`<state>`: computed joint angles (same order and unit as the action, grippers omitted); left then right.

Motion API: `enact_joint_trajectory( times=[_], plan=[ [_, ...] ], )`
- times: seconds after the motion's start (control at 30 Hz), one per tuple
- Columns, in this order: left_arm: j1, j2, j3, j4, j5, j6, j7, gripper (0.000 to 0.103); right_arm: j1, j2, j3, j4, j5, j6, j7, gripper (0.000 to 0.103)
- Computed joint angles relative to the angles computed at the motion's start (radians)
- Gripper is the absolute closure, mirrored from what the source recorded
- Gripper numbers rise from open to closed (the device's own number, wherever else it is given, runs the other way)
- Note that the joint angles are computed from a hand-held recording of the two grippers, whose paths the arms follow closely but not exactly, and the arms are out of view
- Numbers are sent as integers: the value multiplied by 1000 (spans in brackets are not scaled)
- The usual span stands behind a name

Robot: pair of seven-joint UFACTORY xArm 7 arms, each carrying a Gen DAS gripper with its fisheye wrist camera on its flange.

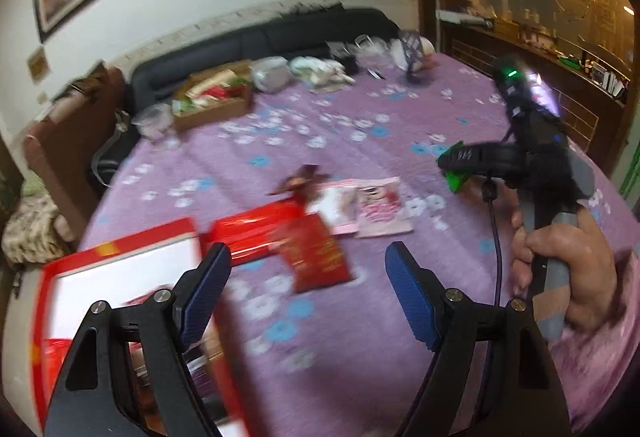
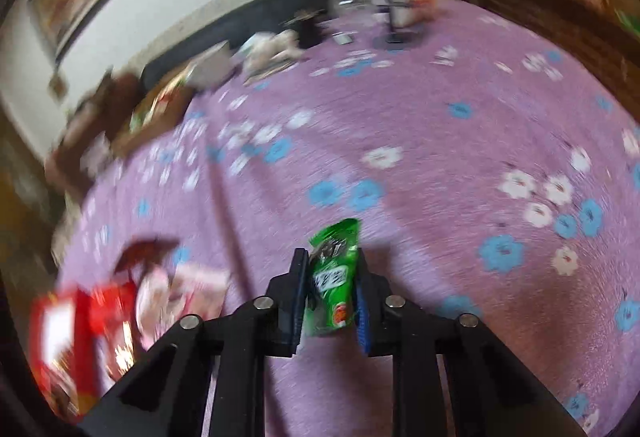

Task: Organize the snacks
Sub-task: 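Grasp the green packet with the right gripper while the left grasps the pink Lotso bag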

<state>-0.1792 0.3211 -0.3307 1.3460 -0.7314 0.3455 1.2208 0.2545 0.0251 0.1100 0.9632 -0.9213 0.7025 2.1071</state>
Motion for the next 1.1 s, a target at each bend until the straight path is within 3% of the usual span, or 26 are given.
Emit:
enact_joint_trajectory(
  times=[0.13,0.27,0.3,0.33,0.47,0.6,0.73,0.8,0.87,0.9,1.1],
  plan=[
    [-109,98,60,113,197,59,-195,24,-28,-73,-2,-86,-54,-41,148,83],
    [-160,186,76,214,353,109,-321,24,-63,-94,7,-118,-78,-83,190,83],
    [-176,207,85,240,391,119,-352,28,-70,-99,9,-126,-84,-96,203,83],
    [-187,221,91,256,422,119,-378,39,-77,-104,10,-135,-91,-112,216,83],
    [-206,284,98,346,508,196,-457,42,-109,-121,13,-163,-130,-178,278,83],
    [-214,280,84,333,561,174,-450,42,-124,-128,25,-165,-160,-196,307,83],
    [-243,310,92,365,604,211,-466,42,-131,-134,31,-167,-183,-210,332,83],
    [-226,330,71,390,579,221,-467,42,-134,-138,33,-171,-189,-213,344,83],
    [-215,363,62,458,550,301,-488,47,-137,-139,33,-172,-196,-217,352,83],
    [-195,373,39,474,539,325,-493,61,-138,-138,34,-171,-196,-217,351,83],
    [-185,304,43,345,500,225,-438,67,-145,-144,34,-178,-206,-221,366,83]
  ],
)
